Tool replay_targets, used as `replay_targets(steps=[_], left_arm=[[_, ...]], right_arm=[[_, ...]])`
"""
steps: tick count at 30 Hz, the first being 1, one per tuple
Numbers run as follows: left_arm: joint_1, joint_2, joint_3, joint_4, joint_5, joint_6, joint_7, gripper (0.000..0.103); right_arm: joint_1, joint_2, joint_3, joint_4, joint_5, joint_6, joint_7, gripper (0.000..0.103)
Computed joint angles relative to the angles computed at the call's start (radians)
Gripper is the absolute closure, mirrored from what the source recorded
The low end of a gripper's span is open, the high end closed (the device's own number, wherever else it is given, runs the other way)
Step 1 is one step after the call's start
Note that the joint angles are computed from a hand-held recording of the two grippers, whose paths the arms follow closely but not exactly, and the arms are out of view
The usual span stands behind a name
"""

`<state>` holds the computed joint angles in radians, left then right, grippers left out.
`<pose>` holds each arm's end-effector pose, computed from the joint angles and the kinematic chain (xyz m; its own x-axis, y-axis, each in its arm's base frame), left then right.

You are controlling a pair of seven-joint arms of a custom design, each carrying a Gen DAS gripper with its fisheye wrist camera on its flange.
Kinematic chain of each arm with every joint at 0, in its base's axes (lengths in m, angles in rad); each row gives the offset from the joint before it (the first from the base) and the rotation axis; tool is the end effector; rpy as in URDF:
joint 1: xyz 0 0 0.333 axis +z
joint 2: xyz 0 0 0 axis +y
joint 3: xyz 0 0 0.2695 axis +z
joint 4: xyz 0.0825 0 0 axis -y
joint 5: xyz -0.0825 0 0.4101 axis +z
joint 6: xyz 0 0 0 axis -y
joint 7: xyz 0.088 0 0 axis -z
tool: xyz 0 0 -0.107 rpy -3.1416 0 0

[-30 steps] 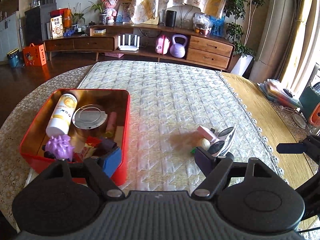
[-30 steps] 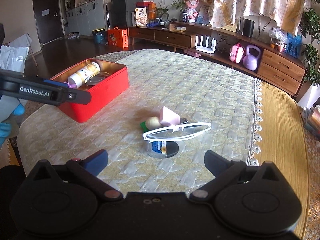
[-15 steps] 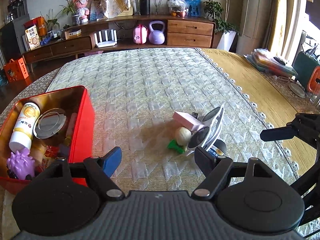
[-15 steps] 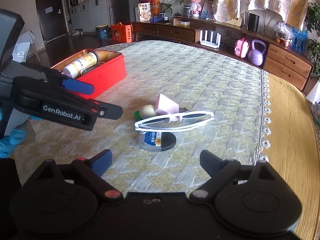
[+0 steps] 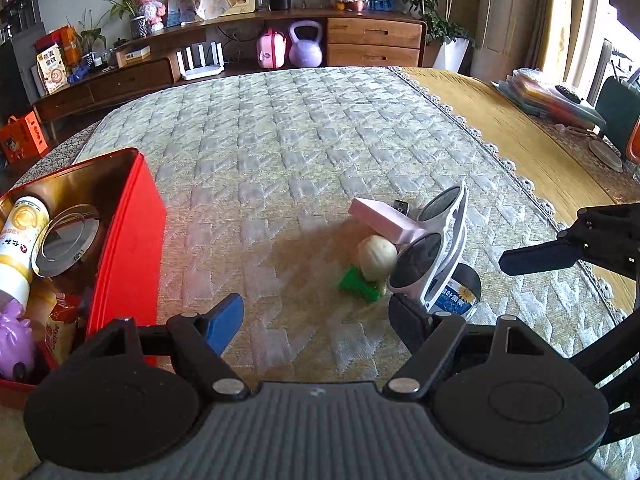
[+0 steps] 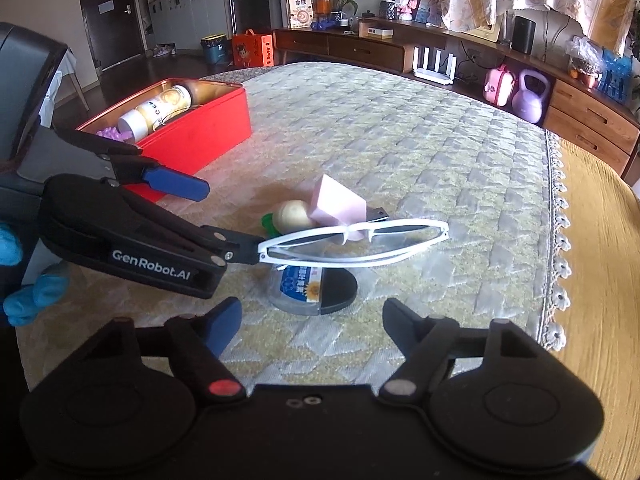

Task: Organize rigid objects
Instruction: 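Grasp the green plastic piece with the left tool while the right tool grasps the blue-labelled jar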

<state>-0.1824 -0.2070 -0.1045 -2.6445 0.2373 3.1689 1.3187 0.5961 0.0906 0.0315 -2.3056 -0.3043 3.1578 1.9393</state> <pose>0.4631 -0.1577 0.3310 -0.2743 -0.9616 -0.0067 -0.7156 0.2088 -0.6665 0.4536 0.3622 0.3291 0.5509 -0.8331 -0.0506 -0.6241 -0.3709 -0.6877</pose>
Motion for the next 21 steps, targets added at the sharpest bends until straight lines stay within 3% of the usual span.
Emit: replay_targets(steps=[4, 6, 8, 11, 19, 21], left_arm=[[-0.036, 0.027, 0.035, 0.015, -0.026, 0.005, 0.032, 0.023], [-0.066, 0.037, 0.06, 0.018, -0.051, 0.009, 0.06, 0.023], [-0.038, 0.046, 0.032, 0.018, -0.043, 0.027, 0.054, 0.023], [-0.047, 0.059, 0.043, 0.023, -0.048, 0.045, 0.057, 0.025], [-0.264, 0.075, 0.257, 0.024, -0.083, 0.097, 0.136, 0.051], [-0.4, 0.071, 0.397, 0.021, -0.062, 0.108, 0.145, 0.064]], right_arm=[[-0.009, 0.023, 0.015, 0.018, 0.045, -0.002, -0.041, 0.03], [0.02, 0.034, -0.016, 0.029, 0.024, -0.003, -0.025, 0.032], [0.056, 0.045, -0.059, 0.04, -0.015, -0.002, 0.007, 0.033], [0.112, 0.058, -0.124, 0.057, -0.094, 0.001, 0.071, 0.035], [0.174, 0.088, -0.195, 0.092, -0.177, 0.018, 0.15, 0.049], [0.212, 0.091, -0.235, 0.097, -0.207, 0.018, 0.182, 0.049]])
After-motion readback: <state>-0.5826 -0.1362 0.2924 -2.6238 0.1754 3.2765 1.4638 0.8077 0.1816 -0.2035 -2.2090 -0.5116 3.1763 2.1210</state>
